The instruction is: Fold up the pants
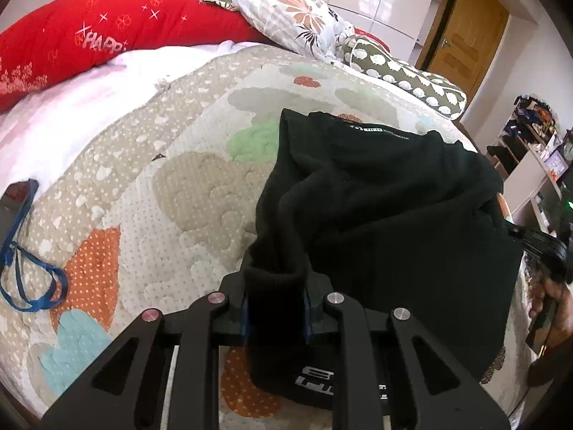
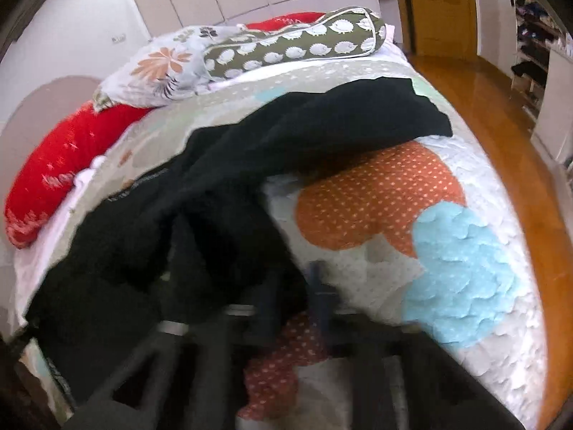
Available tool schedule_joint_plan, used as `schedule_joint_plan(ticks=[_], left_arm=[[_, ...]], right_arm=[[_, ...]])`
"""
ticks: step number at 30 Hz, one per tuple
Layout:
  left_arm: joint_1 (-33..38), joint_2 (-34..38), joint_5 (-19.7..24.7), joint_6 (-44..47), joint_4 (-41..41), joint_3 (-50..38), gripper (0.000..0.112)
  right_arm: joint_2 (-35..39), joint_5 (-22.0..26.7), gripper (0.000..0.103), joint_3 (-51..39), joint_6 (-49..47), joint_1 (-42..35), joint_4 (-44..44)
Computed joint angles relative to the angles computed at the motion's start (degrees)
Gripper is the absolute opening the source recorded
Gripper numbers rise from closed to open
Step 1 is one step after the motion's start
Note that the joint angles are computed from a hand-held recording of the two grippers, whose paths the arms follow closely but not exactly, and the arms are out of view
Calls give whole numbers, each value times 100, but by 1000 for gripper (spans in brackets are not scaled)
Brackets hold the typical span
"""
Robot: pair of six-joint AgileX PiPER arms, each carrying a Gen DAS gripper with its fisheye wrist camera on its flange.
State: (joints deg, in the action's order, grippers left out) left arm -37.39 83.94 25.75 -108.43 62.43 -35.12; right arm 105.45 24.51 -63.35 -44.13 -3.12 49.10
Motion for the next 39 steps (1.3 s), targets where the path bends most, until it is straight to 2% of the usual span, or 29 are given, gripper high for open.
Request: schedule_joint_plan(ticks=[2, 5, 8, 11, 13, 14, 15, 16, 18, 19, 20, 23, 25, 27, 28, 30, 31, 32, 33, 34, 36, 39], left_arm=[[15, -60, -38, 0, -12, 21, 18], [-14, -132, -7, 43, -54, -3, 18], [14, -170, -43, 93, -108, -22, 18], [38, -144, -168, 108, -202, 18, 18], [-46, -44, -98, 92, -299, 9, 19], [-85, -13, -76, 67, -316, 21, 20], [-108, -7, -62, 43, -331, 41, 23], [-107, -26, -54, 23, -362, 77, 27], [-17, -129, -144, 70, -443, 169, 33], [34, -188, -172, 90, -479, 222, 38], [67, -235, -182, 67, -479, 270, 40], [145, -309, -230, -74, -426, 371, 48], [151, -305, -255, -307, -357, 413, 61], [206, -259, -439, -472, -214, 443, 67], [226, -204, -487, -568, -142, 435, 68], [248, -162, -560, -758, 24, 449, 67], [233, -172, -570, -854, 139, 466, 58], [200, -191, -506, -843, 131, 472, 46], [203, -226, -511, -644, -5, 472, 30], [239, -294, -613, -398, -159, 496, 23], [3, -491, -283, -315, -319, 505, 16], [-239, -816, -54, -5, -631, 532, 15]], right_arm=[[-524, 68, 5, 432, -612, -271, 541], [-1461, 432, 5, 967, -957, -846, 745], [-2478, 770, 5, 1449, -921, -1508, 562], [-3278, 1433, 4, 1790, -939, -2631, 482], [-3391, 1416, 5, 1945, -757, -2991, 184], [-3331, 1182, 10, 2016, -385, -2908, -259], [-3206, 1041, 11, 2129, -133, -2933, -604], [-3117, 1063, 15, 2190, -69, -2994, -721], [-3045, 1491, 34, 2418, -460, -3482, -476], [-3089, 1677, 55, 2556, -764, -3788, -356], [-3152, 1775, 66, 2672, -840, -3921, -340], [-3120, 2514, 66, 2855, -1371, -4472, -196], [-2920, 2267, 69, 2918, -1087, -4101, -321], [-2716, 1846, 69, 3023, -1046, -3875, -299], [-2621, 1622, 70, 3109, -1235, -3767, -11], [-2547, 1299, 61, 3200, -1534, -3516, 372], [-2557, 1229, 34, 3230, -1732, -3447, 542], [-2534, 1360, 16, 3219, -1956, -3484, 735], [-2594, 1464, 14, 3214, -2007, -3502, 783], [-2743, 1487, 12, 3235, -2040, -3481, 742], [-3021, 1582, 11, 3240, -1965, -3520, 582], [-3342, 2080, 11, 3135, -1878, -3868, 314]])
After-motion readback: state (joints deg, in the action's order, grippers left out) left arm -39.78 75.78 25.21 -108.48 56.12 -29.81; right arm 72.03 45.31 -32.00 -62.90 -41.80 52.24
